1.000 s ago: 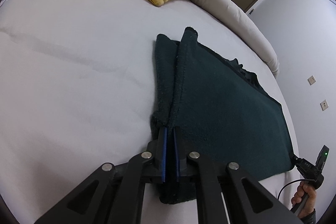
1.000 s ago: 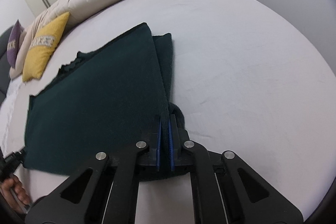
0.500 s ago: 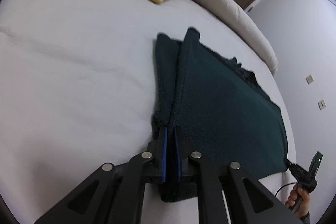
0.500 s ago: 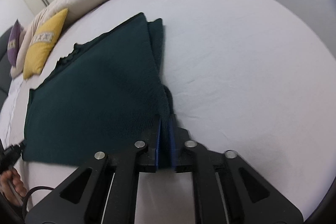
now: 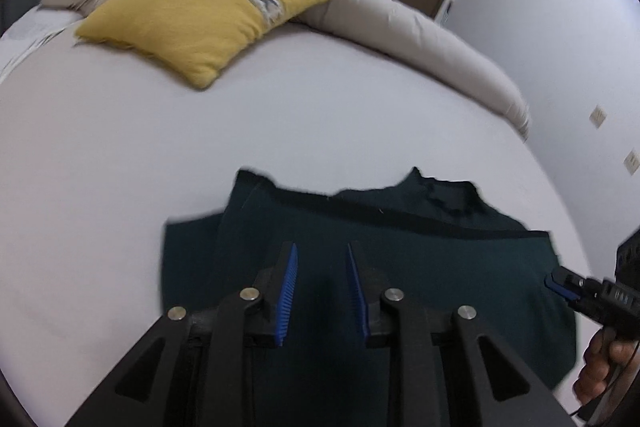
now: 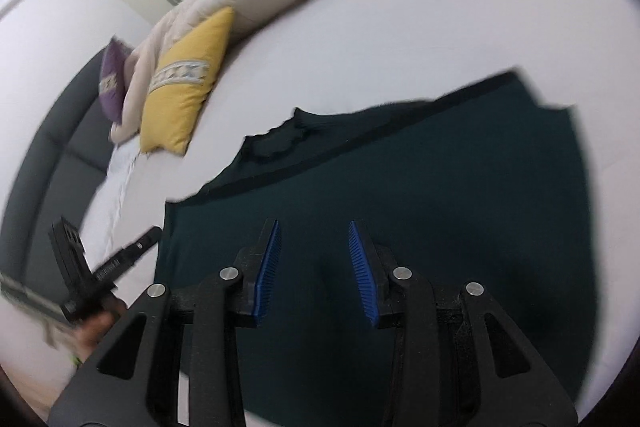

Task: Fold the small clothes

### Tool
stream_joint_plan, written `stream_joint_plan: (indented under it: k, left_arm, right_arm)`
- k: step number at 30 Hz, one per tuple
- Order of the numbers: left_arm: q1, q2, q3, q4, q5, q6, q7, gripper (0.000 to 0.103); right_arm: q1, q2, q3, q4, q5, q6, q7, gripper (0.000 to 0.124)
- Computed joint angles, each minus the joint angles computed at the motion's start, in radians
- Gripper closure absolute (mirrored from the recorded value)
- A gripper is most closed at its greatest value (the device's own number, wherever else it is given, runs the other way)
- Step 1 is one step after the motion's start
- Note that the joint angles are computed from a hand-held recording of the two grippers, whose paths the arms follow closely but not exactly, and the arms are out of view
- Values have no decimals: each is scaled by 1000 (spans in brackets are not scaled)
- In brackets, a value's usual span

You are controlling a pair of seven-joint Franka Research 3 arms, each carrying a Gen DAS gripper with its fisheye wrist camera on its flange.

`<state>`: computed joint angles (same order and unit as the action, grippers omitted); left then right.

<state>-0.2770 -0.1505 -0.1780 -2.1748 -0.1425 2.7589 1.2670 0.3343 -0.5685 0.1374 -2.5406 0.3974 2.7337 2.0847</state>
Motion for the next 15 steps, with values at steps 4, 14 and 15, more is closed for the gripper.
stream_joint_plan:
  k: [4, 14, 15]
  left_arm:
    - [28, 70, 2, 24, -23, -26, 29, 79]
    - [22, 6, 56, -60, -382, 12, 223, 97]
    - [26, -15, 60, -77, -389, 10, 217, 97]
  right_arm:
    - [31, 94, -107, 4, 125, 57, -60, 103]
    - [-249, -150, -42, -227, 102, 138, 103, 112]
    - [-320, -208, -3, -242, 39, 77, 175, 101]
